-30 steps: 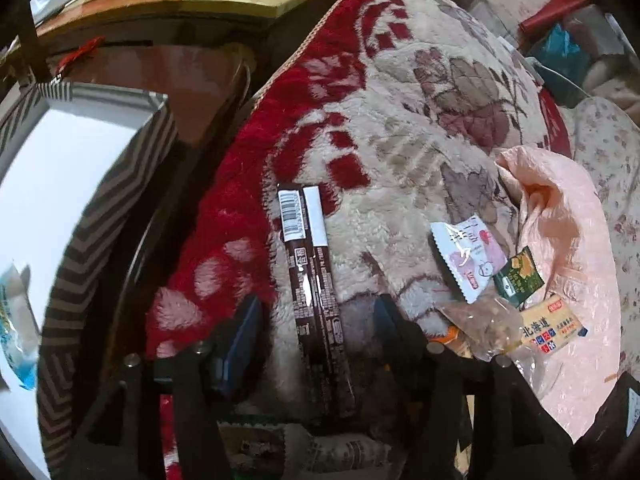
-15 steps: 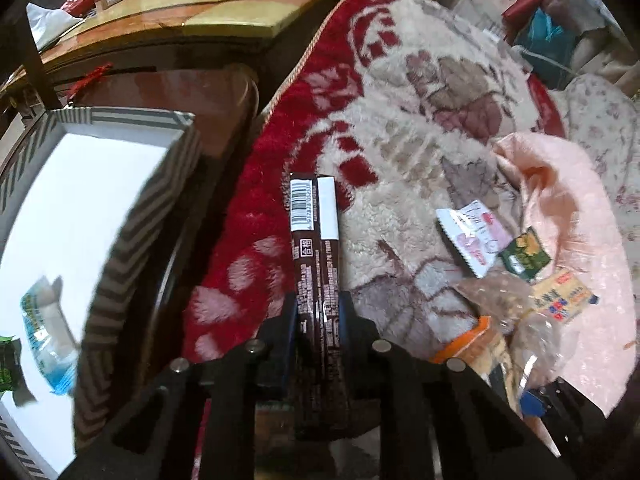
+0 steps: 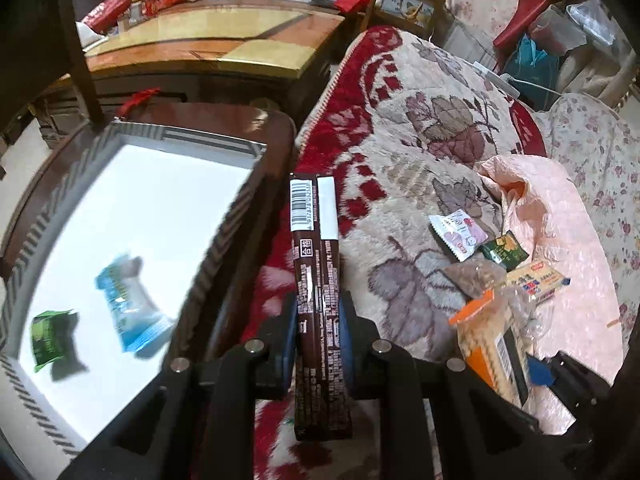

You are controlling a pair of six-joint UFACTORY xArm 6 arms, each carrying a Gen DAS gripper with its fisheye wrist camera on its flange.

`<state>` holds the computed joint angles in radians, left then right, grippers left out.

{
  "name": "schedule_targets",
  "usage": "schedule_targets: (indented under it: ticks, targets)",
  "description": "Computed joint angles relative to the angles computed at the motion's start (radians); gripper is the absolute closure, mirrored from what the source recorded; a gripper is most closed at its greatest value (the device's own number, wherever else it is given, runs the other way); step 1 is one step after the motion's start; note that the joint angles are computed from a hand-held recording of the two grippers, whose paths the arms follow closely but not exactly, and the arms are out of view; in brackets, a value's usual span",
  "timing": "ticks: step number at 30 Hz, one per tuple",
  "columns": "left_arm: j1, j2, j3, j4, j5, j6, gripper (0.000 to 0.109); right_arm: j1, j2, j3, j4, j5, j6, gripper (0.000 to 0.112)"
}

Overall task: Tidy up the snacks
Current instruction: 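Grasp brown chocolate sticks with left tool while right tool grasps cracker pack, then carry chocolate sticks and cracker pack to the tray and release both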

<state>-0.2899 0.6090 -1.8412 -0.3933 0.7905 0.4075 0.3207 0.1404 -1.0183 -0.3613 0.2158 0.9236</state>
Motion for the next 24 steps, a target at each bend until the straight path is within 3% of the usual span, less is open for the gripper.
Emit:
schedule_targets:
  ticks: [10,24]
  targets:
    - [0.036,-0.124,0.174,0.008,-0.104,0.044,0.088,0.056,0.045,-0.101,-0.007,0.057,-0.017,0.059]
    - [0.093,-0.172,0.241,0.008,-0.163,0.039,0.088,0.099,0.123,-0.229,0.058,0.111,-0.105,0.059]
